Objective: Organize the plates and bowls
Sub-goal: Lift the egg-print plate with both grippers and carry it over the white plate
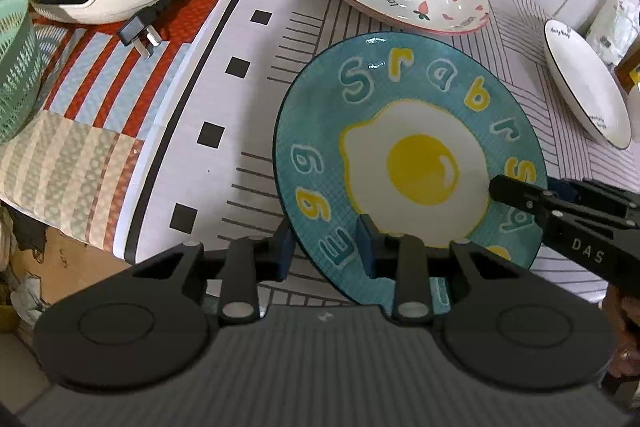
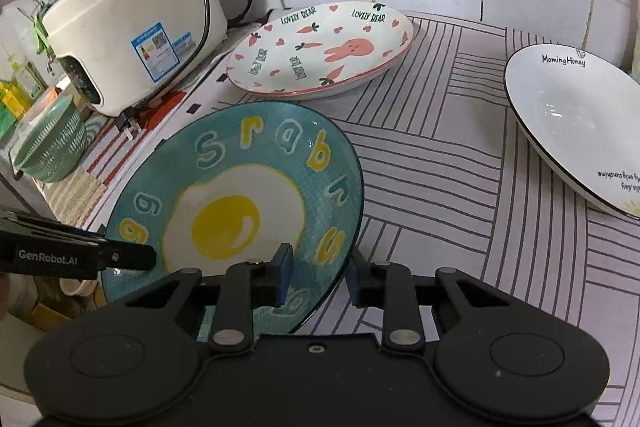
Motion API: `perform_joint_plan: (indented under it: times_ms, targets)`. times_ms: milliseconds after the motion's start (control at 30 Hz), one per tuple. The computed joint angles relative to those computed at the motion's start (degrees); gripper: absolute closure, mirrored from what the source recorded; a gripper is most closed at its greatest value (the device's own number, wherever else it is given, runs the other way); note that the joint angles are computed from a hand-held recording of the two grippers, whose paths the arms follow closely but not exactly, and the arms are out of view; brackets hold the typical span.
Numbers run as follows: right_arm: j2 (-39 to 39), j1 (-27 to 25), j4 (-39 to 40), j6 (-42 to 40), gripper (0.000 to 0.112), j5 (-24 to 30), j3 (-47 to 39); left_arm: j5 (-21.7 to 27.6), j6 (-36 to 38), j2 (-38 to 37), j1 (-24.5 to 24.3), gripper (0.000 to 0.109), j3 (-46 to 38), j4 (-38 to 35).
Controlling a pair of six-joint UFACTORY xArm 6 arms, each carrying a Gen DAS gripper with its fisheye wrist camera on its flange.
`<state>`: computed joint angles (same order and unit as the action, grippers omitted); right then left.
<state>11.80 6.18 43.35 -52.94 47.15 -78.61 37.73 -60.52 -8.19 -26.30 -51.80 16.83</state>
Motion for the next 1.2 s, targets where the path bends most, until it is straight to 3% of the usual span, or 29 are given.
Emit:
perform_joint_plan:
  times_ms: [100, 233, 333, 433, 833, 1200]
  targets:
    - [0.29, -0.24, 1.97, -2.54, 0.079, 0.26, 0.09, 0.3, 1.48, 0.55, 0.97, 0.074, -0.72, -5.02]
    - [0.53, -0.17, 5.64, -11.39, 0.066, 0.26, 0.66, 2.38, 1.39, 1.85, 0.7, 0.072, -2.73, -4.9]
    - [0.48, -0.61, 6.89, -12.89, 0.073, 0.2, 0.9, 3.77, 0.05, 2.22, 0.17, 0.072, -3.57, -3.83]
    - [2.3, -1.85, 5.23, -9.39, 0.083, 3.87, -2.6, 6.31, -0.14, 3.12, -0.7, 0.072, -5.75, -2.91]
    - [0.3, -7.13, 6.22, -11.75, 0.083, 11.1, -4.85, 11.27, -0.75, 3.3, -6.14, 0.073, -12.15, 0.37]
    - [-2.23, -12.7, 8.5, -13.03, 0.083, 13.64, -6.19, 17.33, -1.68, 7.75, -11.77, 0.073, -23.97, 4.1]
